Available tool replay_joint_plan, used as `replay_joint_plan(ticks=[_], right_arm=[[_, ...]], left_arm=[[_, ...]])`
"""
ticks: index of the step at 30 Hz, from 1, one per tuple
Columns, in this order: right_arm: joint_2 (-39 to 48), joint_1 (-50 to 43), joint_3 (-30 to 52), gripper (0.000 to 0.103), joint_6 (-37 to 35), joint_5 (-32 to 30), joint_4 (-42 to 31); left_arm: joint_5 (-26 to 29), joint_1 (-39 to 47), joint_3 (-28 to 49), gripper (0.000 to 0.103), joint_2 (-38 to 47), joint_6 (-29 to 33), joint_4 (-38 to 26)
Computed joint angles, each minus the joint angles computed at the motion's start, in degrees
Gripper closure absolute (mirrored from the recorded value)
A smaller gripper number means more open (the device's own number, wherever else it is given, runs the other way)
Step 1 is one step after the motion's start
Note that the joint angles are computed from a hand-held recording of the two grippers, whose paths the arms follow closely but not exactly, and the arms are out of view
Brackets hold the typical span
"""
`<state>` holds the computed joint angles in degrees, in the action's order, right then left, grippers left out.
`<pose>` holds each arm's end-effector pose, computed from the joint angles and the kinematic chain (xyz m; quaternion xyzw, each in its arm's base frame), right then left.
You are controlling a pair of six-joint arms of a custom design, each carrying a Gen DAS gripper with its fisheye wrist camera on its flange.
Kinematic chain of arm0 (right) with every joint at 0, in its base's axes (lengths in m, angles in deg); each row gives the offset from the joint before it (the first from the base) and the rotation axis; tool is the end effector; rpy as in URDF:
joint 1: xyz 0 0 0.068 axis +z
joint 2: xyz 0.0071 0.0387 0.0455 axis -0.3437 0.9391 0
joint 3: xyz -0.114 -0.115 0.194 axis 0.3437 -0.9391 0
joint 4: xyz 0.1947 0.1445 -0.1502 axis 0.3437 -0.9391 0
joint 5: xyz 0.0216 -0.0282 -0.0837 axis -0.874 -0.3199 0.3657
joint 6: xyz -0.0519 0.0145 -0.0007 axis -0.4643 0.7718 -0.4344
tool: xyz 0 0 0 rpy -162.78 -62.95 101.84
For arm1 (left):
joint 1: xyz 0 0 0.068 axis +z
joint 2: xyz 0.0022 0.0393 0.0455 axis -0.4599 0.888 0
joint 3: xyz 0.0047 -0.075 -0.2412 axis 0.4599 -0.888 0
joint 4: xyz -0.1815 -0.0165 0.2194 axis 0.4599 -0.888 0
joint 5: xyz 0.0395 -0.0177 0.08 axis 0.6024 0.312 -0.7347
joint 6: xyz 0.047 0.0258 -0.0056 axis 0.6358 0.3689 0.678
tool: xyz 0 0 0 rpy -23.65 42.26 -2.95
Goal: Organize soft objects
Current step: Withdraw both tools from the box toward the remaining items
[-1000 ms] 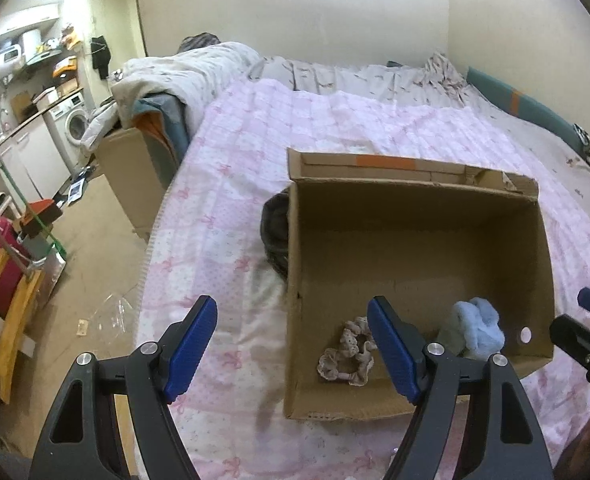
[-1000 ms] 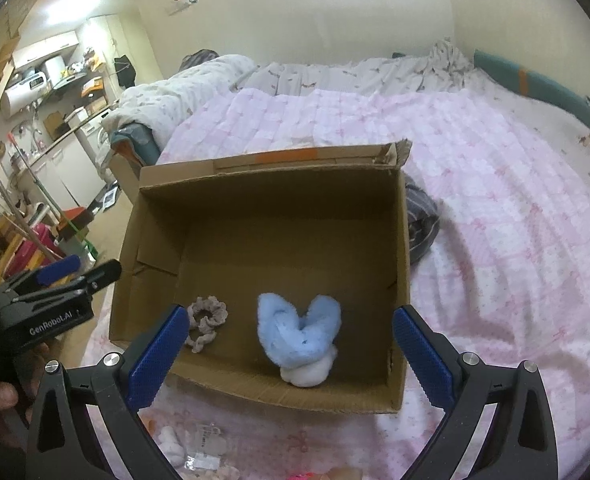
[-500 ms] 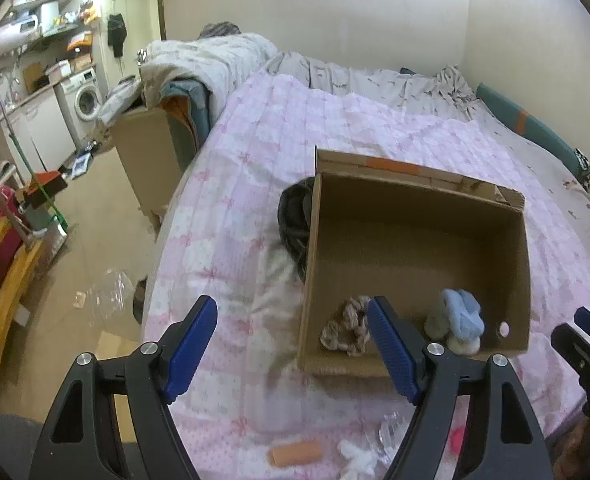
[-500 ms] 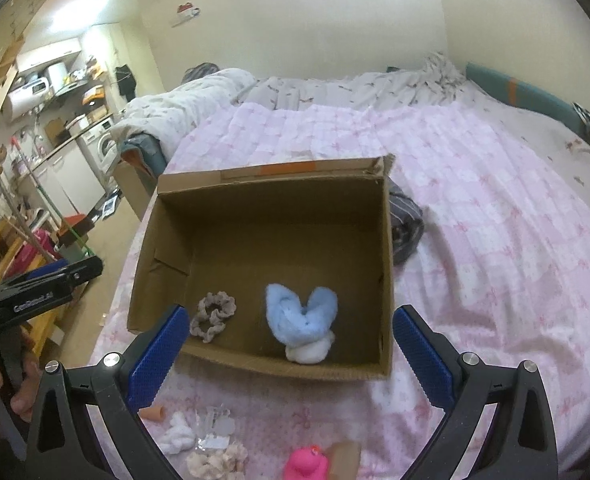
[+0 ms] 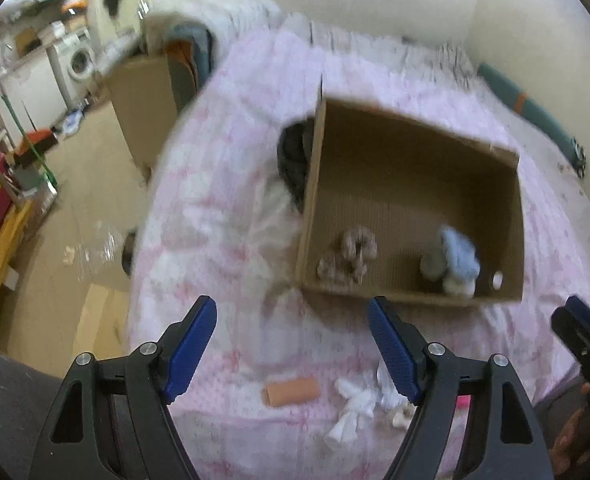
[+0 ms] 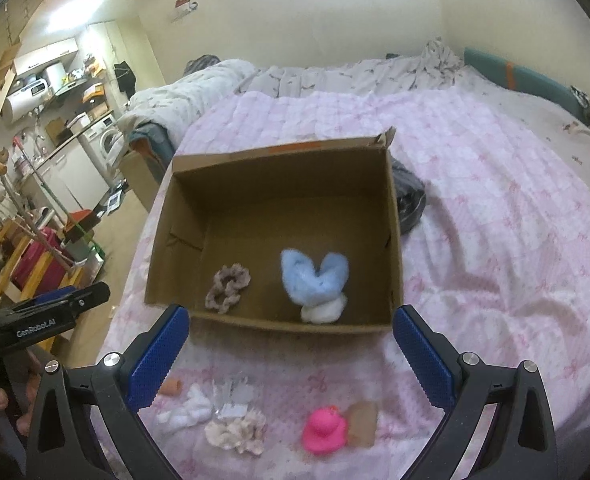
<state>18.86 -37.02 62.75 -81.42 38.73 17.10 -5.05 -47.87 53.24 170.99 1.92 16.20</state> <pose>0.2754 -0.0691 0.3151 0.0129 0.9239 0.1191 0.3633 0.3215 -0.1154 0.3101 -0.0128 0.9615 -0.0372 0.2721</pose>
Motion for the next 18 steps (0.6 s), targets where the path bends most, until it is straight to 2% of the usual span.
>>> replay_joint_plan(ticks=[8,11,14,15,17,18], right_arm=[[-0.73,1.23,-1.1,0.0,-0.93,-0.29,-1.62],[-0.09,0.99,-1.26,0.0,-1.17,-1.84,-2.11],[1.32,1.25,-0.6,0.0,-1.34,-1.93,-3.15],[1.79,1.32,-0.48,0.0,-1.28,-1.86,-3.43],[2.7,1.28,-0.22,0.0,-1.25,-1.91,-4.04],[3.25,1.24,-0.02,0.0,-1.18,-1.83,-4.36]], left_arm=[[5.04,5.54,-1.79,0.027,2.74,-4.76,-2.81],[9.05,7.45,-2.67,0.027,3.45,-5.61,-3.45],[13.06,7.39,-1.44,0.027,7.83,-4.82,-6.49],[14.36,7.1,-0.86,0.028,9.56,-4.47,-7.54],[16.42,6.5,-0.34,0.038,12.26,-4.12,-8.47],[17.28,6.17,-0.05,0.04,13.58,-3.93,-8.74]])
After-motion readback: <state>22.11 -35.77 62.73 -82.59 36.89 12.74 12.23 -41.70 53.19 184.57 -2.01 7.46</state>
